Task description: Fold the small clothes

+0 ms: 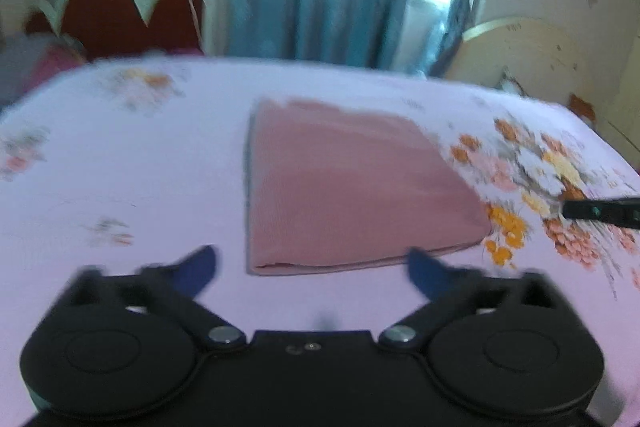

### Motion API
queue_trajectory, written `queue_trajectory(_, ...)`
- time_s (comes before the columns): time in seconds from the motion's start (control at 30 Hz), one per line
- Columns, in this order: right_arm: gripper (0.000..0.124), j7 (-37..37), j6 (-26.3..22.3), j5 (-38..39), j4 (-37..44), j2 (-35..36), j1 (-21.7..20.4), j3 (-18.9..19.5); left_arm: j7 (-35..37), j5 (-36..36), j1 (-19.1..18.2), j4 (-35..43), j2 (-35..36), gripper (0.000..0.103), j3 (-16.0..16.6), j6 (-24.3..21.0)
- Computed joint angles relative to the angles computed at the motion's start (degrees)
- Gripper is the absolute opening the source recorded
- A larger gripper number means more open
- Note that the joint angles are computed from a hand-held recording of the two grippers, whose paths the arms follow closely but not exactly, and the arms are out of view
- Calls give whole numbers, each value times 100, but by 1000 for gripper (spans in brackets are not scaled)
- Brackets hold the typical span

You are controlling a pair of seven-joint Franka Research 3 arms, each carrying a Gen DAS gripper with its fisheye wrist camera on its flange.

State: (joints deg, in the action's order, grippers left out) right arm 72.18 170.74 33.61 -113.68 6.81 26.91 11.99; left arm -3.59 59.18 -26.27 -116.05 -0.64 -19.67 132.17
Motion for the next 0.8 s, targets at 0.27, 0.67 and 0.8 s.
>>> queue_trajectory(0.27, 103, 3435, 821, -2811, -1677, -1353, -476, 389, -248, -189, -658, 530, 14, 103, -500, -1414)
queue_trajectory(0.67, 103, 3679, 638, -3143, -2771, -2828, -606, 903, -406, 63, -1719, 1450, 598, 103, -616, -2703)
queue_trajectory(0.8, 103, 3753, 540, -3028, -2964, -3105, -595, 918, -457, 64, -1881, 1533, 623, 103, -582, -2897)
